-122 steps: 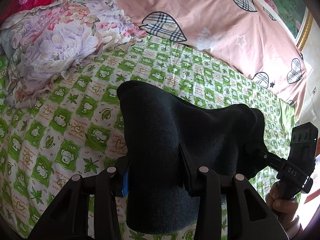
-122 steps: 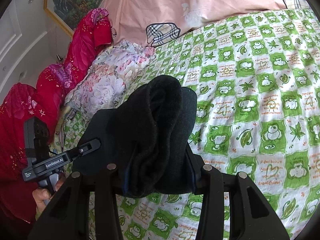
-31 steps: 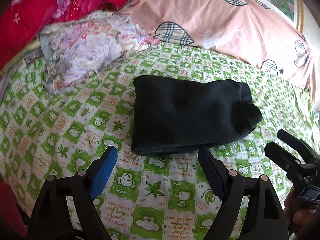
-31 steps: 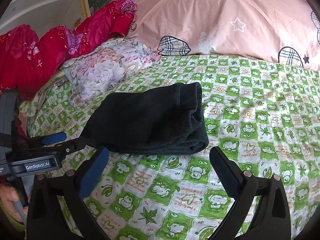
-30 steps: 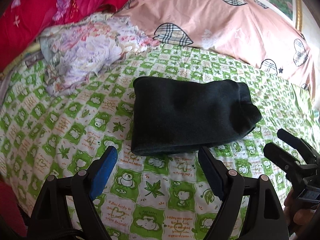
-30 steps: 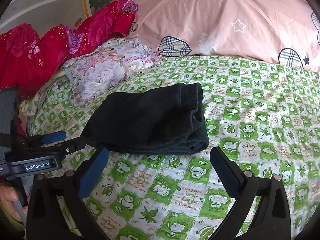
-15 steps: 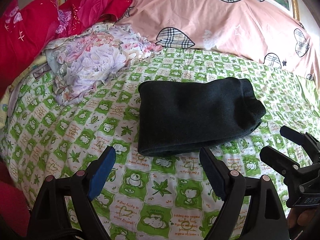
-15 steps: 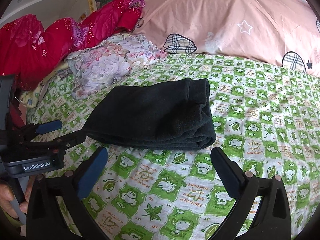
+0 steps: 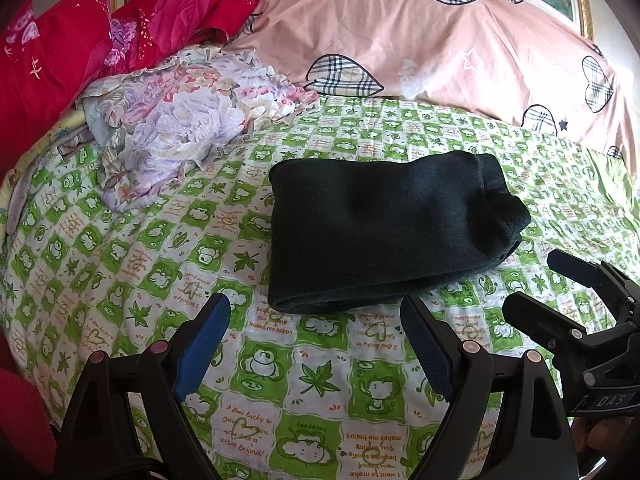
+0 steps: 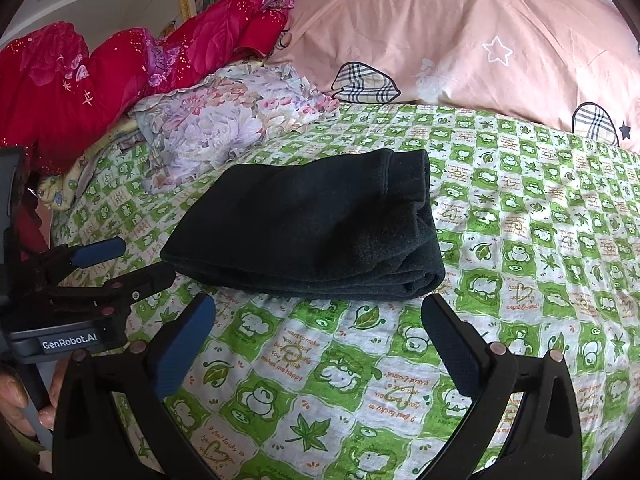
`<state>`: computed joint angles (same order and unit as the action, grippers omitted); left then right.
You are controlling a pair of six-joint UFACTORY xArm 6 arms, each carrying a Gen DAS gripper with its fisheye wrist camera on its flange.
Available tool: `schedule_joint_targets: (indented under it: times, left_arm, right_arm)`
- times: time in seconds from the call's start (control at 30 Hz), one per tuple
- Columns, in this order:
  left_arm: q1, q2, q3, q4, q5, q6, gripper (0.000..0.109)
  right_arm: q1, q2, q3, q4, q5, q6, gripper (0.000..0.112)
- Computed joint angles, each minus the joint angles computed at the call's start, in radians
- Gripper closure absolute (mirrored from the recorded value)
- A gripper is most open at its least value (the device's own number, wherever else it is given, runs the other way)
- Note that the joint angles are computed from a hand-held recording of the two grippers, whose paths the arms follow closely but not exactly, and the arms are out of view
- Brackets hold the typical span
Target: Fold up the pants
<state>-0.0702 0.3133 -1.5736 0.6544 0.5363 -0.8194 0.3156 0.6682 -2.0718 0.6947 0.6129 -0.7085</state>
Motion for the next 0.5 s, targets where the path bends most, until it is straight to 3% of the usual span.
schedule_joint_targets:
  times: [0.5]
  left_arm:
    - [0.014, 0.009, 0.002, 0.029, -0.022, -0.033, 0.021]
  right_arm:
    - [0.005, 0.019, -0.013, 0.03, -0.007, -0.018, 0.01]
